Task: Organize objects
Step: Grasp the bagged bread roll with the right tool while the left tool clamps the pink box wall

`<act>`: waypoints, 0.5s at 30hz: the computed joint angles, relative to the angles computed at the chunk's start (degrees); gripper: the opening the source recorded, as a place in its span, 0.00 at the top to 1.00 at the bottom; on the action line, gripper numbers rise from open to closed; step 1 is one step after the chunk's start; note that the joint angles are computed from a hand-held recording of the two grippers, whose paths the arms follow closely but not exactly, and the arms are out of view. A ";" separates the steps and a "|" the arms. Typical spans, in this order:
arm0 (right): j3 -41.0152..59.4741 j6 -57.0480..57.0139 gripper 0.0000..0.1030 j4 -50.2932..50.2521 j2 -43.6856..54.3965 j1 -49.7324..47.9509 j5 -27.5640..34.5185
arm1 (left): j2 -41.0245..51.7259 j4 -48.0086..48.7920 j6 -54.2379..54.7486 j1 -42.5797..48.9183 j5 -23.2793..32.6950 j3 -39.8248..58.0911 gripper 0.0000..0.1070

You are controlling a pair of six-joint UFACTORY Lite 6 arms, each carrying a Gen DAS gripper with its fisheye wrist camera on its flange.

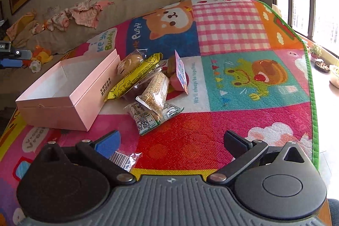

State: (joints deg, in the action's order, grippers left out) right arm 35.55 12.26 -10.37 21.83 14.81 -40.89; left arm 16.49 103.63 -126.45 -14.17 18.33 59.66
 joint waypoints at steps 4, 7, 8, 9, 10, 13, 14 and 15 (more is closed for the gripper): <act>-1.32 2.37 0.00 -7.28 -0.53 -1.41 0.23 | 11.37 -22.82 22.90 5.16 -6.10 10.85 0.77; -1.37 3.35 0.00 -9.22 -1.03 -2.84 2.05 | 14.28 -35.62 33.68 5.14 -7.74 12.20 0.87; -1.33 3.73 0.00 -9.75 -0.98 -3.47 2.51 | 14.49 -35.43 33.61 3.89 -5.97 12.24 0.87; -1.19 3.80 0.00 -9.97 -0.78 -3.96 2.92 | 13.47 -32.84 31.34 2.07 -4.20 10.63 0.87; -1.08 3.64 0.00 -10.01 -0.55 -4.35 3.30 | 12.85 -28.44 27.03 1.01 -3.70 9.28 0.87; -1.01 2.55 0.00 -9.58 -0.30 -5.24 3.94 | 10.26 -20.74 19.32 -1.21 -5.05 5.18 0.85; -0.83 2.37 0.00 -9.51 -0.17 -5.50 4.26 | 9.67 -15.49 13.99 -1.91 -5.68 3.97 0.83; -0.33 2.94 0.00 -9.95 0.20 -5.87 4.90 | 9.29 -11.70 10.21 -2.86 -5.13 3.10 0.83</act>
